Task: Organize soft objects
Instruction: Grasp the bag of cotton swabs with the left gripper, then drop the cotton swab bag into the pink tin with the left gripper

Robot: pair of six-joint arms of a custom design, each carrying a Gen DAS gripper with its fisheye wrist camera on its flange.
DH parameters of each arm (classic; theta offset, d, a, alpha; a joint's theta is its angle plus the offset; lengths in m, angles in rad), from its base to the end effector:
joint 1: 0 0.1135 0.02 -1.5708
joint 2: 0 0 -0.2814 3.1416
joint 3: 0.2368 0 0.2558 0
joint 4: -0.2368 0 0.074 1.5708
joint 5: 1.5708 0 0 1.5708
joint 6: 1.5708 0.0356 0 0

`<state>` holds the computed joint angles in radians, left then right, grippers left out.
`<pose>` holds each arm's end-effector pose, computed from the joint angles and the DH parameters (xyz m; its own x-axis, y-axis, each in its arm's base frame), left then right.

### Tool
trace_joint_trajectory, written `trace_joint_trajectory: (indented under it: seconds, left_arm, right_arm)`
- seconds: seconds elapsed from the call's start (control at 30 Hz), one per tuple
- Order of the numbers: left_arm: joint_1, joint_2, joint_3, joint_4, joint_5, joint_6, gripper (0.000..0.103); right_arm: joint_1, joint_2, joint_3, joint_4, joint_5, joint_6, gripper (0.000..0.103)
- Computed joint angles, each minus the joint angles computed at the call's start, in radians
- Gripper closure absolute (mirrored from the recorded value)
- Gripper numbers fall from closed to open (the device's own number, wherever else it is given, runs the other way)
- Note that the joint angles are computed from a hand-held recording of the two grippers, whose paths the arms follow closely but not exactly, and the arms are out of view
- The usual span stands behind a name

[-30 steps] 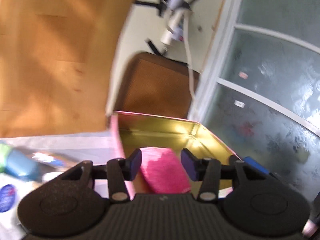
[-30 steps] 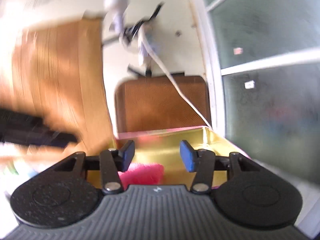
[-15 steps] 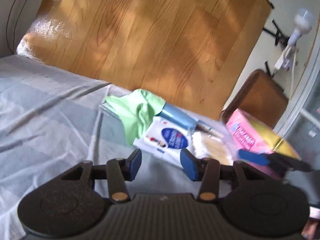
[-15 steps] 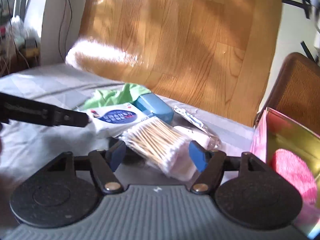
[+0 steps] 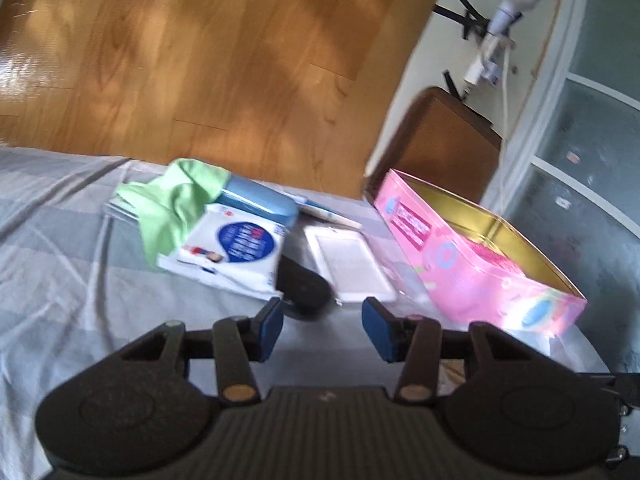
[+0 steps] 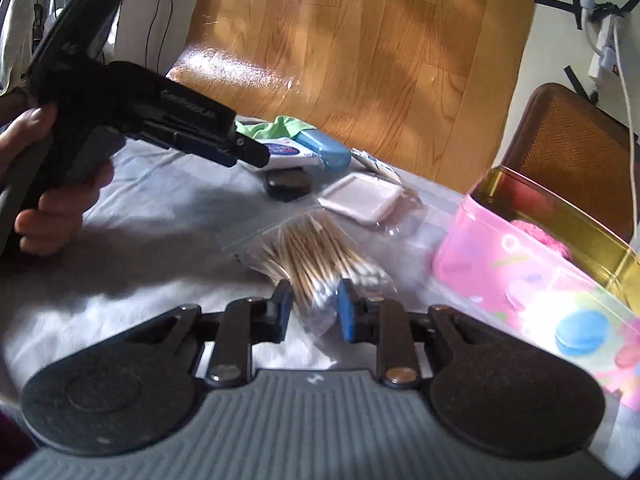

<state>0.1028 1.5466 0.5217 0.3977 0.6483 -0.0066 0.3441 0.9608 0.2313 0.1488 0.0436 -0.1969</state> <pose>0.2772 0.0070 0.1534 -0.5864 -0.0658 -0.8073 0.4007 0.8427 -0.3597 0.1660 0.0578 0.1630 -0.4473 -0.3679 -0.8152 -0.3979 0.8982 -0.1870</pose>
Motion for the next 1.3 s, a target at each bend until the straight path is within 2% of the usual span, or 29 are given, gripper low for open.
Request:
trace_joint_trajectory:
  seconds: [0.07,0.1,0.13,0.17,0.4,0.47,0.5,0.53,0.57,0.63,0.73,0.83,0.97,1.07,1.23,1.27,1.3]
  left_arm:
    - [-0.048,-0.036,0.002,-0.079,0.017,0.021,0.059]
    - [-0.071,-0.052,0.004,-0.116,0.024,0.025,0.059]
    - [-0.099,-0.069,0.007,-0.158,0.024,0.033,0.059]
    - [-0.125,-0.086,0.007,-0.19,0.009,0.039,0.059]
    - [-0.172,-0.166,0.011,-0.366,-0.07,0.025,0.059]
    - [-0.193,-0.146,0.019,-0.397,-0.088,0.035,0.061]
    - [-0.206,-0.147,-0.003,-0.356,-0.094,0.024,0.062]
    - [-0.226,-0.148,-0.006,-0.35,-0.099,0.021,0.067]
    - [-0.242,-0.145,0.004,-0.362,-0.085,0.015,0.067]
    - [-0.312,-0.18,0.023,-0.36,-0.156,-0.021,0.067]
    - [-0.407,-0.191,0.11,-0.362,-0.177,-0.043,0.067]
    - [-0.53,-0.109,0.251,-0.334,-0.215,-0.064,0.067]
    - [-0.654,0.122,0.48,-0.282,-0.247,-0.088,0.065]
    - [-0.702,0.285,0.656,-0.309,-0.254,-0.121,0.065]
    - [-0.74,0.432,0.8,-0.345,-0.298,-0.181,0.064]
    - [-0.748,0.447,0.811,-0.355,-0.328,-0.178,0.063]
    - [-0.755,0.456,0.818,-0.366,-0.357,-0.173,0.06]
  right_arm:
    - [-0.039,-0.128,-0.031,-0.098,-0.043,0.005,0.068]
    - [-0.056,-0.179,-0.051,-0.121,-0.056,0.015,0.058]
    - [-0.077,-0.204,-0.068,-0.119,-0.068,0.022,0.043]
    - [-0.095,-0.21,-0.08,-0.112,-0.084,0.03,0.04]
    - [-0.182,-0.043,-0.076,0.047,-0.199,0.053,0.039]
    - [-0.208,0.029,-0.065,0.093,-0.246,0.072,0.039]
    - [-0.226,0.064,-0.056,0.111,-0.284,0.082,0.043]
    - [-0.239,0.069,-0.06,0.127,-0.323,0.092,0.061]
    - [-0.234,0.07,-0.064,0.146,-0.317,0.097,0.062]
    - [-0.22,0.014,-0.092,0.178,-0.264,0.086,0.064]
    - [-0.372,-0.106,-0.094,0.163,-0.34,0.071,0.064]
    - [-0.584,-0.104,-0.057,0.207,-0.436,0.05,0.064]
    - [-0.735,0.071,0.011,0.339,-0.413,0.045,0.064]
    - [-0.807,0.23,0.087,0.39,-0.403,0.057,0.064]
    - [-0.792,0.37,0.132,0.461,-0.272,0.017,0.063]
    - [-0.782,0.386,0.121,0.503,-0.24,0.019,0.06]
    - [-0.774,0.397,0.114,0.533,-0.208,0.02,0.05]
